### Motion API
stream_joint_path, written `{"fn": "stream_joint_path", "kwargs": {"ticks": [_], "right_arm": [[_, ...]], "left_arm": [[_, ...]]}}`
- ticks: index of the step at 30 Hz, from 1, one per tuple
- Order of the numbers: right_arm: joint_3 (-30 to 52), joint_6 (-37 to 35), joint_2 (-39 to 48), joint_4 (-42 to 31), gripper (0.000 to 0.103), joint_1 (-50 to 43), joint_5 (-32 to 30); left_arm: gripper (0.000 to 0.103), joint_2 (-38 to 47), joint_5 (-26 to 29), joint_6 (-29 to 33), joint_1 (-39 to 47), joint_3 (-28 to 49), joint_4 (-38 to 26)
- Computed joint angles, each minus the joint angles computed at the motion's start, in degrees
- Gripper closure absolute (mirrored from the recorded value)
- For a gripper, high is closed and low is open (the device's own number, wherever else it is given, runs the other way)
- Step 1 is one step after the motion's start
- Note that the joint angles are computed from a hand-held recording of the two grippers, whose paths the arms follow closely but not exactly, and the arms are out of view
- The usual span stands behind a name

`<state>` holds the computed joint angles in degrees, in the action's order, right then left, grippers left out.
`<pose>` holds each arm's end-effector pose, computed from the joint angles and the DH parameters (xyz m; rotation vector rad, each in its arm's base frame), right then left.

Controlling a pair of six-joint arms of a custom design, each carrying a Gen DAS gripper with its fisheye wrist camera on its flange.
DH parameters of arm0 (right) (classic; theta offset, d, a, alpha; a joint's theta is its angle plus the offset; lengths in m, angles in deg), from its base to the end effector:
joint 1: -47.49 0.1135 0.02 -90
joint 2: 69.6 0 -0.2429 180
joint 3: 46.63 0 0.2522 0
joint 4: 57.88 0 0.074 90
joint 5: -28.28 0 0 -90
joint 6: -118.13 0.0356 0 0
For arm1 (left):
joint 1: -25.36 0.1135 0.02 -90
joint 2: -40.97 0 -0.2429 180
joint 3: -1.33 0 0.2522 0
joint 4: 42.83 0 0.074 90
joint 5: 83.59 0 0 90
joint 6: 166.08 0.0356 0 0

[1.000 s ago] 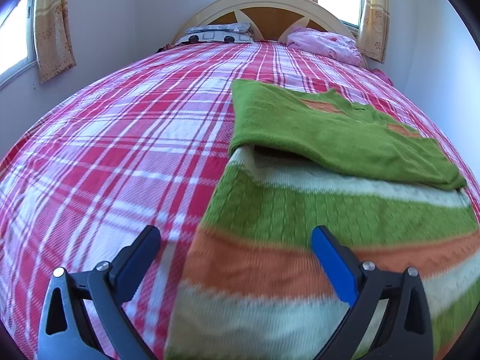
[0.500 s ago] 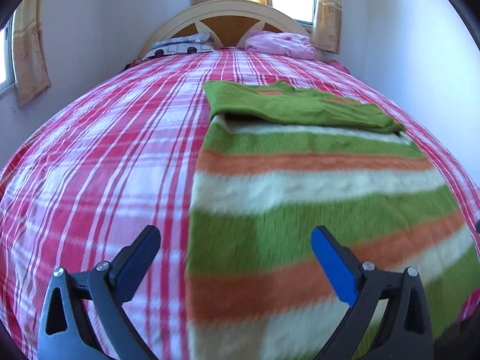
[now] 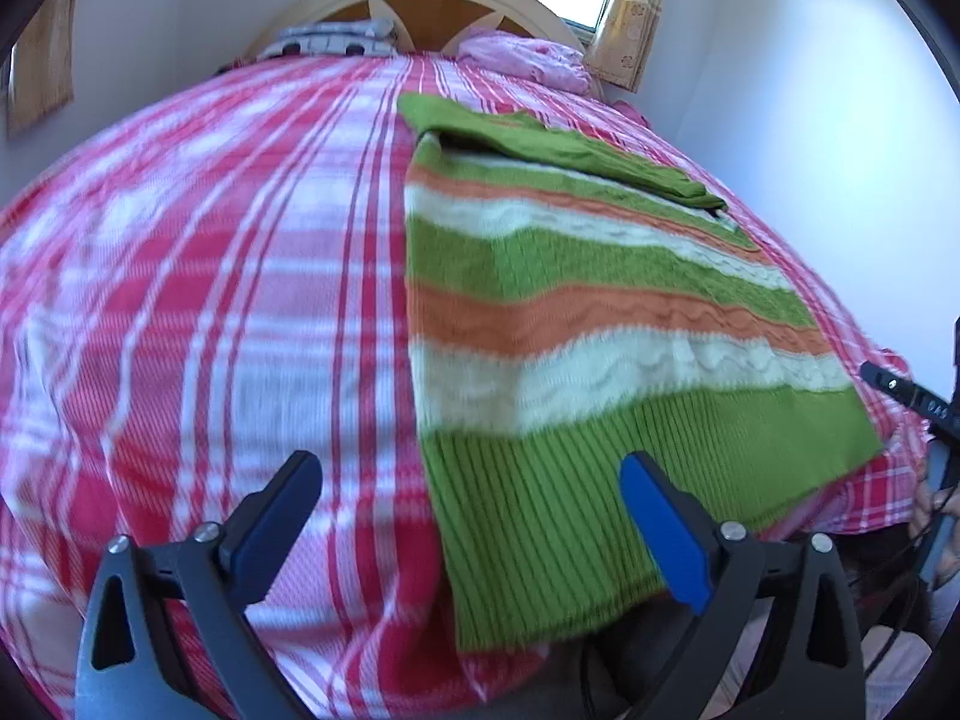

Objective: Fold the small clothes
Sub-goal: 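Move both grippers toward the ribbed green hem of the sweater, then grasp the ribbed hem with the left gripper while the right gripper grasps it too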

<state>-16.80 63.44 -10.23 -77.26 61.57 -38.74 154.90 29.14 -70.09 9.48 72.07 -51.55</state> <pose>0.1836 0.0317 0.1177 0.6041 2.2593 -0.0656 0.3505 -0.1140 0.0788 0.6334 2.3798 -0.5651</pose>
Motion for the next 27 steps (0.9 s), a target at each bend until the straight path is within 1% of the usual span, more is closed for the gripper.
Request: {"fn": "stream_joint_path", "kwargs": {"ticks": [2,4,7,8,10,12,14,16,19,22,23,26,27], "right_arm": [[-0.09,0.87,-0.67,-1.94,0.039,1.62,1.06],[-0.38,1.86,-1.36,-3.85,0.039,3.09,2.07],[-1.01,3.71,-1.98,-6.36,0.039,4.95,2.99],[-1.16,4.35,-2.1,-6.91,0.039,5.58,3.2],[-1.85,5.25,-2.31,-7.29,0.039,6.63,3.33],[-2.29,5.48,-1.27,-6.47,0.039,7.24,2.74],[-2.0,5.92,0.33,-6.34,0.039,9.01,3.99],[-1.22,5.72,1.78,-6.49,0.039,10.16,4.2],[-0.82,5.59,3.12,-5.49,0.039,11.56,3.78],[0.67,6.25,5.85,-6.4,0.042,13.37,5.74],[0.62,6.16,5.59,-6.62,0.042,13.33,5.73],[-1.49,6.41,1.43,-6.01,0.042,11.33,3.32],[-2.34,6.45,-0.29,-5.78,0.042,10.45,2.15]], "left_arm": [[0.028,0.75,2.29,0.54,0.75,0.75,-2.13],[0.038,1.77,4.9,1.26,1.36,1.95,-4.83],[0.045,1.21,6.89,2.35,1.87,0.9,-4.92],[0.045,1.01,7.11,2.71,1.83,0.56,-5.04],[0.045,0.6,7.29,3.27,2.0,-0.02,-5.11],[0.051,-0.2,8.41,4.02,2.46,-0.82,-5.65],[0.067,-1.22,10.27,5.67,3.12,-1.34,-7.36],[0.068,-1.57,11.24,6.97,3.27,-1.46,-9.04],[0.068,-0.3,11.27,6.73,3.1,-0.33,-10.33],[0.068,-0.13,12.49,6.43,3.52,-0.07,-10.71],[0.068,-0.18,12.34,6.55,3.56,-0.07,-10.85],[0.059,0.24,12.84,6.54,3.51,0.59,-11.53],[0.059,0.21,12.77,6.58,3.44,0.62,-11.59]]}}
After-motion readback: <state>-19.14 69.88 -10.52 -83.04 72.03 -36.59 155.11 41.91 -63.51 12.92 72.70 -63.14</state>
